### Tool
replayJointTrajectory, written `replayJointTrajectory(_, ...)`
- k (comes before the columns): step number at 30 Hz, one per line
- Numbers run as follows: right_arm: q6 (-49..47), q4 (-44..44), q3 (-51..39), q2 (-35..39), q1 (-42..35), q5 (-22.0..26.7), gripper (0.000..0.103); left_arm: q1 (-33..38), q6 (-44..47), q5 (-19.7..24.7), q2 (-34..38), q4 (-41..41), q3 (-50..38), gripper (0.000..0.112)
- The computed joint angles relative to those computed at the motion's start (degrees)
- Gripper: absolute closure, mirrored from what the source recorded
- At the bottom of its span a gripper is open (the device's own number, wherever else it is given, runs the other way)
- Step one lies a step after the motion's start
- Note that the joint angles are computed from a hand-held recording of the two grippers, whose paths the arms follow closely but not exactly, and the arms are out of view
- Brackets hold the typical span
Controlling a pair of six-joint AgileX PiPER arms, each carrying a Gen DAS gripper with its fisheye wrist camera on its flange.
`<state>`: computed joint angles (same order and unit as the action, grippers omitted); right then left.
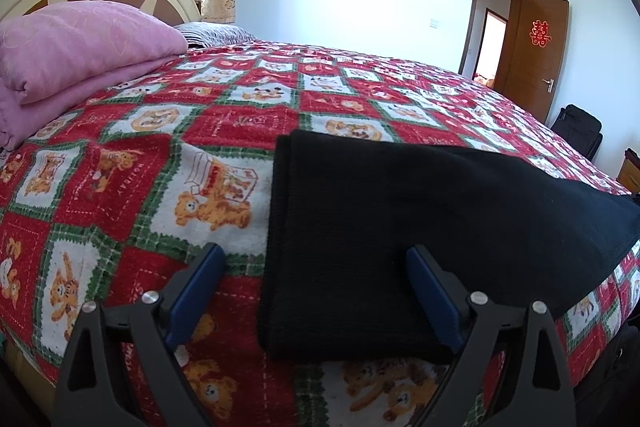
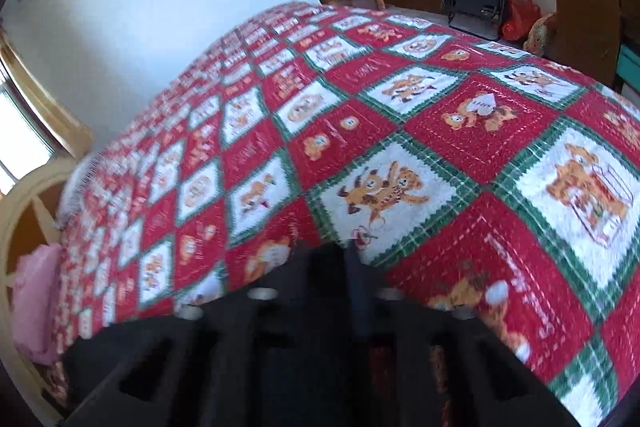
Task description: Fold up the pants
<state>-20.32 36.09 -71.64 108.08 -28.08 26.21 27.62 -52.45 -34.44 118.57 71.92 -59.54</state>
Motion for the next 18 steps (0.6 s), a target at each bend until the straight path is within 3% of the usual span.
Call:
replayJointTrajectory(3, 5.56, -4.92, 3.24, -3.00, 0.75, -3.04, 0.091, 0.07, 0.39, -0.19, -0.07, -0.32, 0.28, 0.017)
replayJointTrajectory(6, 2.03, -3.31, 11.39, -10.88, 2.88, -7.55, 0.074, 0.11, 1.18, -0.54, -0.05, -1.09, 0.60, 0.017)
replayJointTrajectory(8, -0.68, -2.89, 15.84, -15.46, 6.91, -9.16, 0.072, 0.12, 1.38, -0.61, 0.00, -1.38, 0.62, 0.017)
replayJointTrajectory(12, -2.12, -7.23, 21.05, -20.00, 23.20, -11.33, 0.072, -0.03, 1.40, -0.50, 0.04, -1.53, 0.54, 0.017)
replayJointTrajectory(14, 0.19, -11.45, 21.10, -18.28, 32.28, -12.26, 0.072, -0.02, 1.40, -0.51, 0.04, -1.52, 0.55, 0.017)
replayJointTrajectory(18, 12.74, -27.88, 17.38, -10.40, 47.34, -13.58, 0.072, -0.02, 1.73, -0.84, 0.17, -1.84, 0.58, 0.017)
